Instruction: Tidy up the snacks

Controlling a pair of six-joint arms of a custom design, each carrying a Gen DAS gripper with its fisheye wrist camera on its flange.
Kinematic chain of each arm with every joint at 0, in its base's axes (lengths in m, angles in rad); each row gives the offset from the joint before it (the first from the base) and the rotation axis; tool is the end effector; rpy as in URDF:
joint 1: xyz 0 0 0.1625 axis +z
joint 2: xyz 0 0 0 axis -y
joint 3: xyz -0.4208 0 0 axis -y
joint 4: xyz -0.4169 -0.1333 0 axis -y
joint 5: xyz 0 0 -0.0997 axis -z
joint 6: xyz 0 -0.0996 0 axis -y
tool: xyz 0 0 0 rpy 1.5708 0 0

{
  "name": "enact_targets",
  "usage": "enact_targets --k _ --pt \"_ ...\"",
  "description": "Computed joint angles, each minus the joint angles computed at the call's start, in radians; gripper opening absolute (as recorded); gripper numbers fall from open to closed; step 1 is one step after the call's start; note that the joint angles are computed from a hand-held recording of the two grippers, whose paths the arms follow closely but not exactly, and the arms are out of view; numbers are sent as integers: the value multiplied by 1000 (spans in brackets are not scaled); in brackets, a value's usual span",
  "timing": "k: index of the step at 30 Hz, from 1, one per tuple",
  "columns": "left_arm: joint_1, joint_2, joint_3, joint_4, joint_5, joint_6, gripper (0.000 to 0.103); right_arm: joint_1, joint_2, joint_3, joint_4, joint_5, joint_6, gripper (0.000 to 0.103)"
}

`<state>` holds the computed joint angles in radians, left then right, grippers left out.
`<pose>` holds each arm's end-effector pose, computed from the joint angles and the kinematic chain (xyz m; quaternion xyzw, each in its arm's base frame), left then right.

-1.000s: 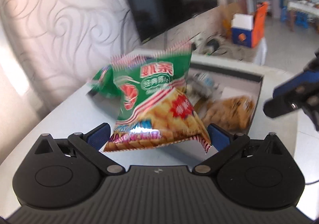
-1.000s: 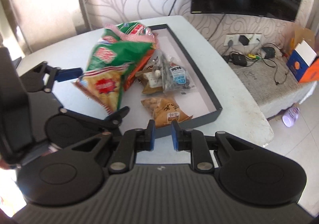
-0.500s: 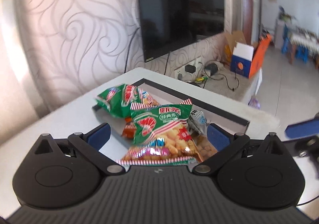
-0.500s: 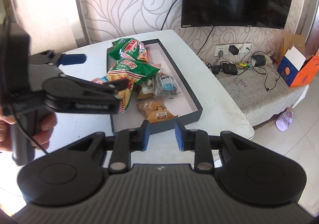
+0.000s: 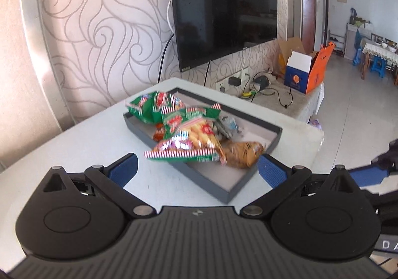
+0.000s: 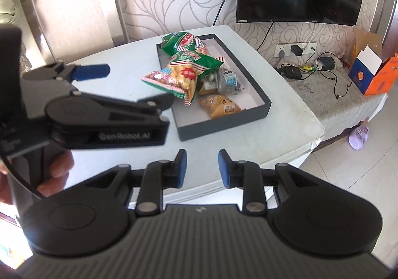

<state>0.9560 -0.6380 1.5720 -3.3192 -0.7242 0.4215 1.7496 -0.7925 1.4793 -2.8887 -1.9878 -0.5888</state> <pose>-0.2353 -0.6937 0.1052 0.2733 0.8079 -0.3958 0.3406 0.2252 -0.7235 0.1831 0.2887 -0.8864 0.2572 0.2545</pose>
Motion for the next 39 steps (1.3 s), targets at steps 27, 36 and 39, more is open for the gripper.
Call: enact_targets --k 27,36,39 --pt "-100 -38 169 -68 231 -208 103 -49 -65 97 -68 94 -127 37" --pt "-111 -27 154 -16 280 -296 103 -56 -65 77 -11 113 -156 37" --pt "-114 -16 131 16 293 -334 103 -57 -62 60 5 118 -166 37"
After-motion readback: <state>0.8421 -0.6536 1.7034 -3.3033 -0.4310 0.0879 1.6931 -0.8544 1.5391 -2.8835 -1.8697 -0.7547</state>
